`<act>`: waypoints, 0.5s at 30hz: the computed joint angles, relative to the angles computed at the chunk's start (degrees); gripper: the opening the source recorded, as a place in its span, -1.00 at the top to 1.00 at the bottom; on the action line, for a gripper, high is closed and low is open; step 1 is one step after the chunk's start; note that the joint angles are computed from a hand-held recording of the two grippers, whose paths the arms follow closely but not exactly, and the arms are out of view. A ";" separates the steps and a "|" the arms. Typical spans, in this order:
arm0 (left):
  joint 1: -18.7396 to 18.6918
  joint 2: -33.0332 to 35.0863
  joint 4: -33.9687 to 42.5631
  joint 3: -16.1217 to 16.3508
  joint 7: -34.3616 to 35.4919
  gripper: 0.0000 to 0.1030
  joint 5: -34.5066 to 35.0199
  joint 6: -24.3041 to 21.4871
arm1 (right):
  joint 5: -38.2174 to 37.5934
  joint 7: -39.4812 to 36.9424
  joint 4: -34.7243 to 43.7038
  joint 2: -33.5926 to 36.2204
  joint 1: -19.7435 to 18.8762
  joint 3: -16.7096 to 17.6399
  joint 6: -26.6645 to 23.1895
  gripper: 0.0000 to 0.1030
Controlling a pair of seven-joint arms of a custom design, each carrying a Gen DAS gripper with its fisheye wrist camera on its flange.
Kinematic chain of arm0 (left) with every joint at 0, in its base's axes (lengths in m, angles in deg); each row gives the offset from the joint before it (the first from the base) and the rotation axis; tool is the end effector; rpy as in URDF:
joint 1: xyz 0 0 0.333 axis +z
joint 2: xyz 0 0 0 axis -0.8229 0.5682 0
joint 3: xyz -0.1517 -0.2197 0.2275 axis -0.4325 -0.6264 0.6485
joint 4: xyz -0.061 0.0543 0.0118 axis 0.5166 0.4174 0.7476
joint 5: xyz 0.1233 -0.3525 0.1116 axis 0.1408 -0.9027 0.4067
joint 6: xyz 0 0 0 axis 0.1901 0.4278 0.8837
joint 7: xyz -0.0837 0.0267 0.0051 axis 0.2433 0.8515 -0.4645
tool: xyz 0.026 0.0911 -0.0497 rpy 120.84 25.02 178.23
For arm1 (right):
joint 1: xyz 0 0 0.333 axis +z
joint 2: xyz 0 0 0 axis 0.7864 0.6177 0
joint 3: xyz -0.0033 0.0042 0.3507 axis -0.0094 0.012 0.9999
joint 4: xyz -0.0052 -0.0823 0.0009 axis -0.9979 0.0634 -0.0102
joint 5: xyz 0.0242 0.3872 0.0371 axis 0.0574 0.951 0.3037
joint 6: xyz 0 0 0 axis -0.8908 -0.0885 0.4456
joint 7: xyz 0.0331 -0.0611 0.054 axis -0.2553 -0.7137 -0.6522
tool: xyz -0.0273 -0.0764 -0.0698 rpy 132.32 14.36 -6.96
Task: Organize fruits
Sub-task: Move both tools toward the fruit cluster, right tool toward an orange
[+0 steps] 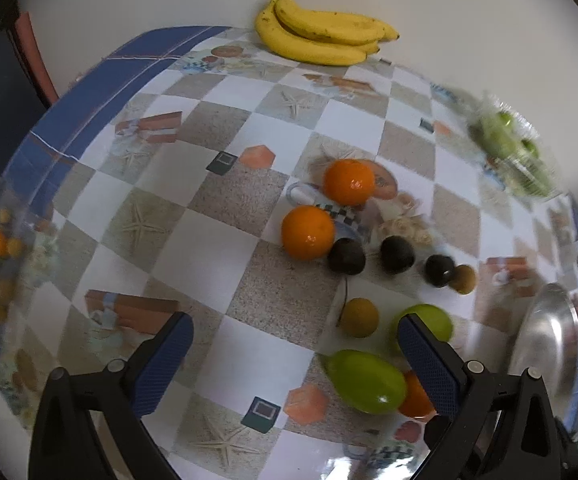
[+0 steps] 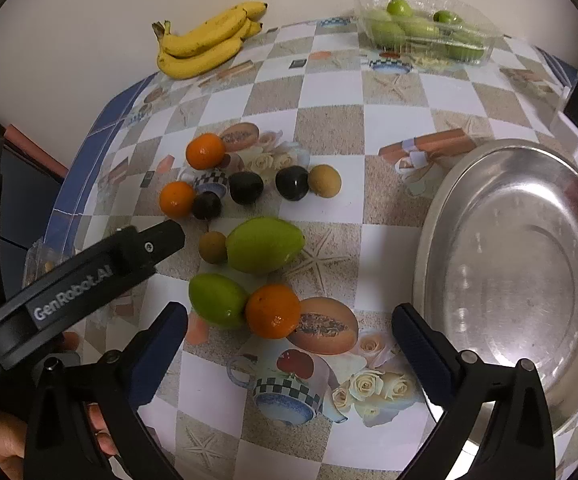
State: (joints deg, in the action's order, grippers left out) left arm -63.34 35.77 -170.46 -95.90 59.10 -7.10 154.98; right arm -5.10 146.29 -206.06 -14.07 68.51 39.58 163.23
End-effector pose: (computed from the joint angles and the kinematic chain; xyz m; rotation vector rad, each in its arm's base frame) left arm 0.4428 -0.2078 0.5109 -2.4814 1.4125 -0.3603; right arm 0.4613 0.1220 0.5015 -2.1665 1.6151 0.0315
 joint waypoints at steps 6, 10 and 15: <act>0.09 2.87 3.27 -0.32 -2.11 -1.00 2.13 -4.36 | 0.58 -1.46 0.75 1.33 0.05 -0.10 -1.35 -0.97; -0.80 4.10 4.38 0.25 -2.18 -1.00 3.32 -5.04 | 2.54 -3.52 1.42 1.61 0.02 -0.12 -1.91 -0.97; -1.38 3.92 3.90 1.16 -1.37 -0.99 2.28 -4.15 | 4.03 -3.30 1.88 2.46 -0.85 -0.34 -2.03 -0.95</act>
State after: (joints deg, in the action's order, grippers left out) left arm -64.71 39.69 -166.56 -94.74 57.73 -4.83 150.83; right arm -1.07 142.98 -204.18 -11.61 67.67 39.24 161.19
